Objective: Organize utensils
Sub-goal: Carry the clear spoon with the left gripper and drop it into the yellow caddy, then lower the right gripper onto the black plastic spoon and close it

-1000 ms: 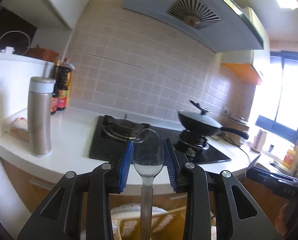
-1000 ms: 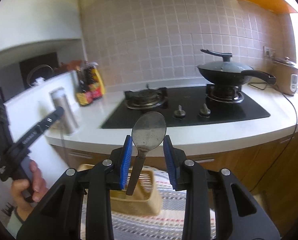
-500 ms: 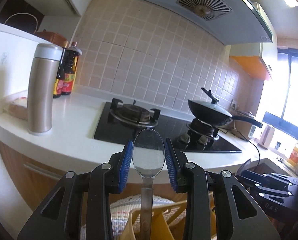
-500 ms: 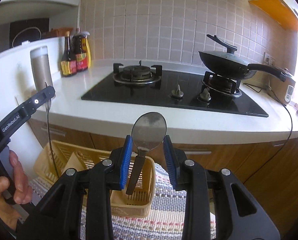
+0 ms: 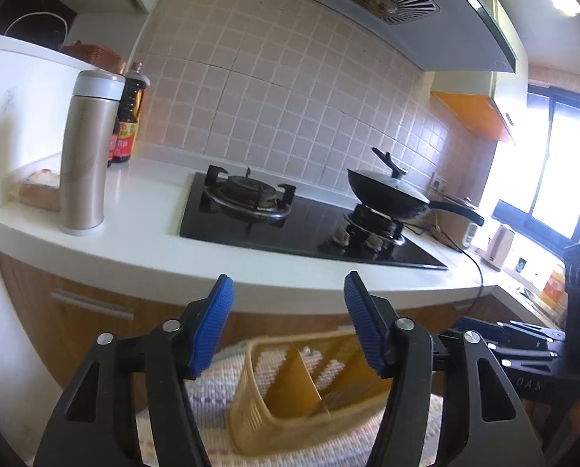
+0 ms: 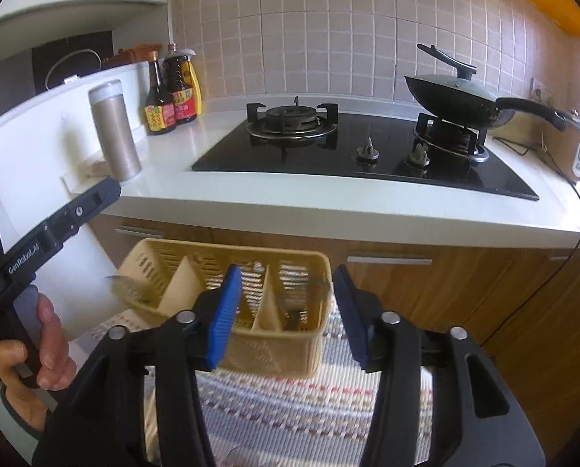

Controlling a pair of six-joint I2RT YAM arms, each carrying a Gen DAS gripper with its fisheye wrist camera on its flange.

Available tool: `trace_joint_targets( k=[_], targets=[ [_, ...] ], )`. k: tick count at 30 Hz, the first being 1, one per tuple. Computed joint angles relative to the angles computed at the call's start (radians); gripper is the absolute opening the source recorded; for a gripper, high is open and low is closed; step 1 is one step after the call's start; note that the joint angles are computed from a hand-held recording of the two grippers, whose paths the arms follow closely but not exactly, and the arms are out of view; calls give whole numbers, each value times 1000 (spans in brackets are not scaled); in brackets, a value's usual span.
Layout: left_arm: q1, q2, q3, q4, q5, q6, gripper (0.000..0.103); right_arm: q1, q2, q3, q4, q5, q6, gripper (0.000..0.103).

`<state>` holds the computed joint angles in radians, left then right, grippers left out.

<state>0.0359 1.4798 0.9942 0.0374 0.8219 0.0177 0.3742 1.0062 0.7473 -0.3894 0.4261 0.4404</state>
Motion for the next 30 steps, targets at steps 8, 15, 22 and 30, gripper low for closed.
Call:
trace_joint_targets(
  k=[8, 15, 22, 30],
  targets=[
    [84, -155, 28, -394, 58, 234, 61, 157, -145, 14, -205, 94, 133, 47],
    [144, -209, 23, -784, 51, 558, 61, 259, -173, -6, -372, 65, 295, 47],
    [181, -193, -58, -839, -129, 698, 61, 316, -157, -134, -330, -119, 384, 47],
    [189, -10, -100, -711, -336, 718, 57, 357, 71, -181, -172, -283, 386, 47]
  ],
)
